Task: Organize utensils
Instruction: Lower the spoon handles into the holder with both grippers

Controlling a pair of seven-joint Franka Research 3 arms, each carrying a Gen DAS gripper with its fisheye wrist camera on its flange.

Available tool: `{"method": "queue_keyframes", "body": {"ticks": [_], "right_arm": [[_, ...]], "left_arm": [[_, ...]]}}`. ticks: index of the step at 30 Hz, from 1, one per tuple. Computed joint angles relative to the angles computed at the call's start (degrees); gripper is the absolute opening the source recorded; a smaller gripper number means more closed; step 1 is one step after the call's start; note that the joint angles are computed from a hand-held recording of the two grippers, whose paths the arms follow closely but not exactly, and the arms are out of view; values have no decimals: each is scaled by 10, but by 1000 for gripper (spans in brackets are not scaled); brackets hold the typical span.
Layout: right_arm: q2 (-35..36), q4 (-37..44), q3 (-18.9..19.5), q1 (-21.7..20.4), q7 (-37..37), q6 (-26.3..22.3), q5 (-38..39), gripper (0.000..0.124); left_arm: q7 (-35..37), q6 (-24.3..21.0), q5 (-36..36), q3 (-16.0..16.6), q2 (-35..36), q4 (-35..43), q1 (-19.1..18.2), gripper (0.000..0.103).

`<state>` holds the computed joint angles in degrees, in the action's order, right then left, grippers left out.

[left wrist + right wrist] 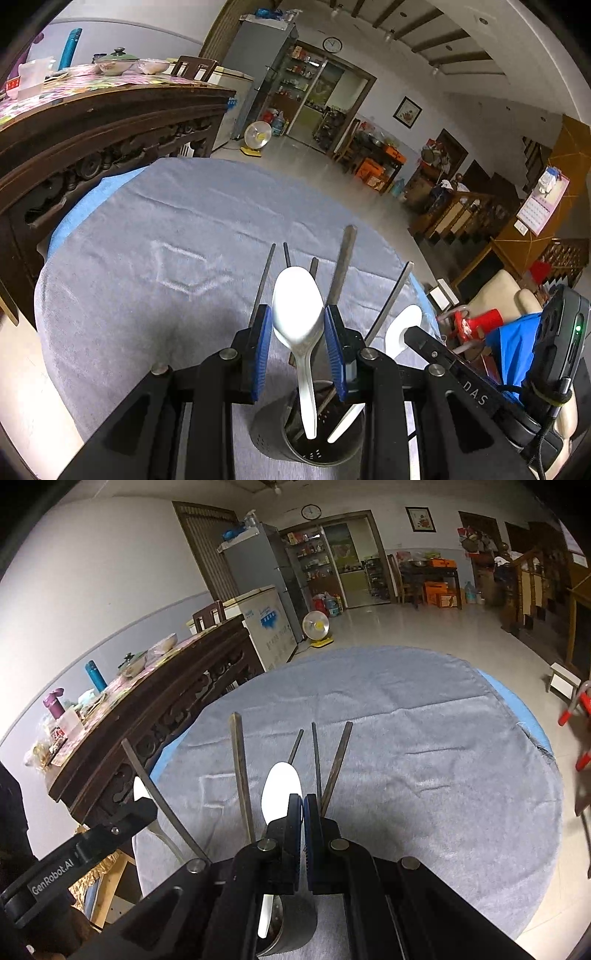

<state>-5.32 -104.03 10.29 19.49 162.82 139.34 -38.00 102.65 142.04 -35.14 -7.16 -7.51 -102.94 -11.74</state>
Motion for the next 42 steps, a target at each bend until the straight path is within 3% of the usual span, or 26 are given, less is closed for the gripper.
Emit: {"method": "queue_keyframes", "body": {"ticks": [42], "right_arm": [[-3, -21, 15, 20, -6, -4, -10, 2]], "left_arm": [[31, -27, 6, 9, -35, -47, -16, 30]]}}
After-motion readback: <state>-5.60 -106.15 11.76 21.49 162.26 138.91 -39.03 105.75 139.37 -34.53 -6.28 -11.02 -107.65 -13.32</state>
